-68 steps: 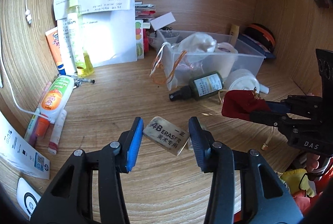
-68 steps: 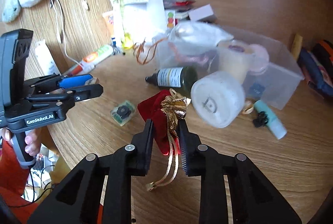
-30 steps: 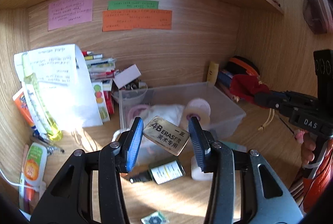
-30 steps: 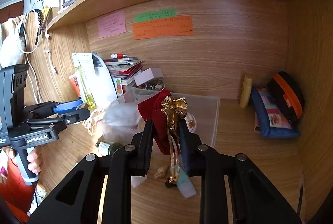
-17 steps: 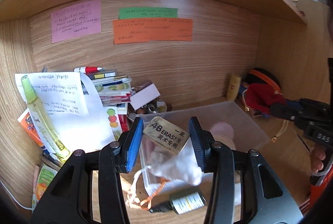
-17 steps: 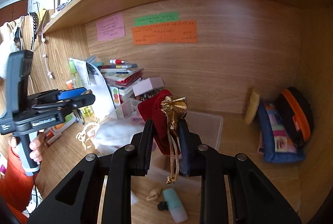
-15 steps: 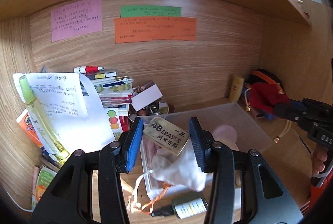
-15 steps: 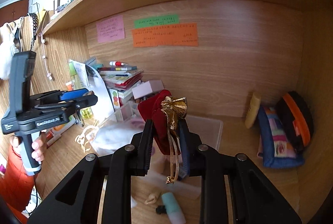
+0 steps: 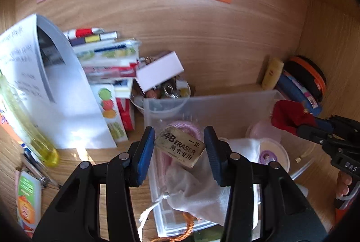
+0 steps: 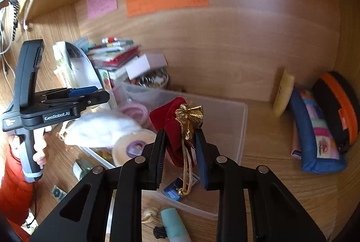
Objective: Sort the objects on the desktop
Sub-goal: 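Carry the pouch and eraser over the clear box and open both grippers, then withdraw both grippers and grasp the white tape roll with the right gripper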
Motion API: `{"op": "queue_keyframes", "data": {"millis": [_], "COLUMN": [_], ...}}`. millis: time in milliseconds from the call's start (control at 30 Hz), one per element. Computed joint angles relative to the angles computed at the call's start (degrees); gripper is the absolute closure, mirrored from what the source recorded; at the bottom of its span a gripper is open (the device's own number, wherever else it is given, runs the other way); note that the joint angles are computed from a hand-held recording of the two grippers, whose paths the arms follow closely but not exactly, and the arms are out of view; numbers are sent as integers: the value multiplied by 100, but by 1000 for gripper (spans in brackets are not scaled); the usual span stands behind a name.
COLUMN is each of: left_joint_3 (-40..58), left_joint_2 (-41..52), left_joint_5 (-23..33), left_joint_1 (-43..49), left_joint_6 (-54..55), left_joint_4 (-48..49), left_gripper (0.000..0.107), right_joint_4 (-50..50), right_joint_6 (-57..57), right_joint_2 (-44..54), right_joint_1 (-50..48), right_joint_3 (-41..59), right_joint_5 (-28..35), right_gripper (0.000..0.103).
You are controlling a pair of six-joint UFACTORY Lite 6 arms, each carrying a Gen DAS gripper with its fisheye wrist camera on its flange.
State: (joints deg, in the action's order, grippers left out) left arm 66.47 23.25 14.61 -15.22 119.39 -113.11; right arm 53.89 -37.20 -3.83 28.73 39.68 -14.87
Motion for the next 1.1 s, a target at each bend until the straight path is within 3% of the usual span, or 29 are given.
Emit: {"op": "queue_keyframes", "data": {"millis": [133,567,700,833,900,1100], "left_joint_3": [-109,-199,-288,-578,-705,-934], "left_joint_2": [-40,-61,-136,-418,-548,-820], "left_joint_5": [-56,-199,-280,-213,-144,-49], "left_joint_1": [-123,-284,-341,-385,-382,-406], "left_joint_6": [462,249,688,1812,2155,2606], "left_joint_4": [-386,-142,-601,-1703,-2005,-2360], "left_gripper": [62,62,59,43,40,33], "right_joint_4": [266,1993,2408,2434,2234,2139], "right_joint_6": [-298,-2088,-2494,-2478,-2267,-2238], "right_joint_2": [230,474,584,603,524,489], "right_joint_1": [-8,408,506,619,667,988], "right_joint_3": [111,175,243,232,159,81], "right_joint_5": [101,-434,-601,-955,-1048,-1621], "right_gripper": [79,76,59,46,29,22]}}
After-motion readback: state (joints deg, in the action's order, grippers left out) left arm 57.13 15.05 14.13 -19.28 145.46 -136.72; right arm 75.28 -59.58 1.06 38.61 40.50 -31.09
